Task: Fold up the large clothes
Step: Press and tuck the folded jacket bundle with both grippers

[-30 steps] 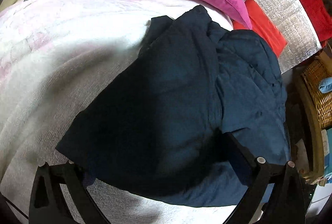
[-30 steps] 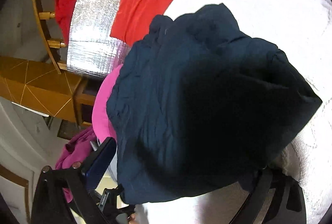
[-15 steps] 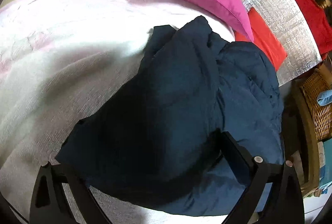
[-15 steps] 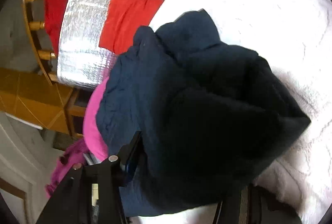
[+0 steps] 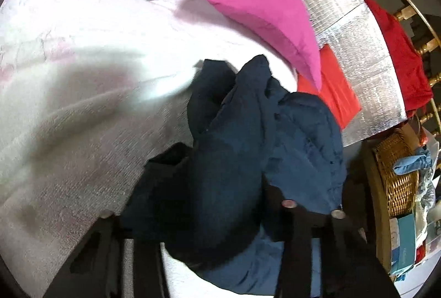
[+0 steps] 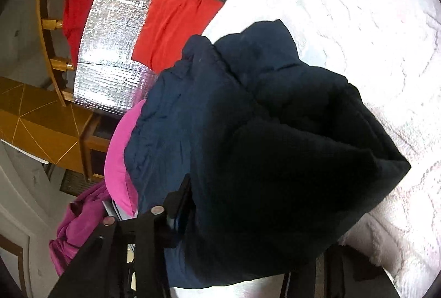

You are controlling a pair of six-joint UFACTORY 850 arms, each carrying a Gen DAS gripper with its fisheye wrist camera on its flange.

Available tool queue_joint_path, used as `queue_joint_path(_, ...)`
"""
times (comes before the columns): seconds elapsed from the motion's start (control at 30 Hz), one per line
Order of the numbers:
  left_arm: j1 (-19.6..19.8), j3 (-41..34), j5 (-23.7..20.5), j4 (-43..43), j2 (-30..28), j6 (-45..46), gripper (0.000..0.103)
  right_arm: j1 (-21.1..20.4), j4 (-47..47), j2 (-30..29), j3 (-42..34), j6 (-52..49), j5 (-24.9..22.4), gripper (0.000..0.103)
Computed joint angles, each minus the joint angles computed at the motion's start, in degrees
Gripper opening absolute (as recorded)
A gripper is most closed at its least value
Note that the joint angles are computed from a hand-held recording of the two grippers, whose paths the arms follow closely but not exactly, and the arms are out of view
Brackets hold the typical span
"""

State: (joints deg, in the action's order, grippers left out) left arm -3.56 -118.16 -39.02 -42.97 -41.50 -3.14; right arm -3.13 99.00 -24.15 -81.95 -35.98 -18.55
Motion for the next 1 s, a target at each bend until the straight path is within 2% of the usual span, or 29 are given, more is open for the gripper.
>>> queue_joint_path(0.13, -0.05, -0.72, -0.36, 0.43, 0.26, 0.25, 0.027, 1.63, -9.68, 1.09, -1.39, 4.02, 4.83, 0.035)
queue_joint_path(0.2, 0.04, -0.62, -0.24, 0.52, 0.8, 0.95, 0.024, 1.98, -10.05, 1.74, -1.24, 3.44, 5.42, 0.034)
queue_joint_path(0.3, 0.58, 0.02, -0.8, -0.68, 1.72, 2.48, 0.022, 2.12, -14.68, 2.66, -0.75, 6.45, 5.27, 0.032)
queue_joint_path(0.4, 0.65, -1.05, -2.67, 1.6, 1.73, 1.17, 0.022, 2.03, -20.56, 4.09, 0.26, 9.54, 4.0, 0.032)
queue_joint_path(0.6, 1.62, 4.4, -4.77, 0.68, 5.77, 3.68, 0.022, 1.85, -25.32, 8.94, 4.83, 9.82, 1.76, 0.031)
queue_joint_path(0.8, 2.56, 15.16, -5.2, 2.15, 12.92, 5.71, 0.023, 2.0, -18.48, 14.42, 12.65, 4.02, 0.44, 0.031)
queue_joint_path(0.83, 2.61, 15.65, -5.61, 2.93, 13.08, 5.29, 0.024, 1.94, -19.21, 14.49, 13.07, 4.96, -0.02, 0.031)
queue_joint_path(0.87, 2.59, 15.21, -6.78, 4.73, 12.62, 3.98, 0.032, 1.78, -21.36, 14.23, 13.28, 7.59, -0.83, 0.031)
queue_joint_path(0.9, 2.57, 14.45, -8.26, 7.16, 12.04, 1.85, 0.048, 1.41, -22.18, 14.01, 13.42, 8.92, -1.82, 0.034)
queue_joint_path(0.93, 2.58, 13.63, -9.9, 9.22, 11.43, -0.77, 0.054, 0.99, -23.17, 13.73, 13.3, 10.98, -3.0, 0.038)
queue_joint_path(0.97, 3.06, 13.38, -11.86, 9.41, 11.18, -2.56, 0.06, 0.49, -25.17, 13.73, 13.18, 14.34, -4.33, 0.042)
queue_joint_path(1.0, 3.48, 13.68, -12.75, 8.72, 11.42, -2.83, 0.061, 0.15, -27.99, 14.28, 13.31, 17.93, -5.2, 0.055)
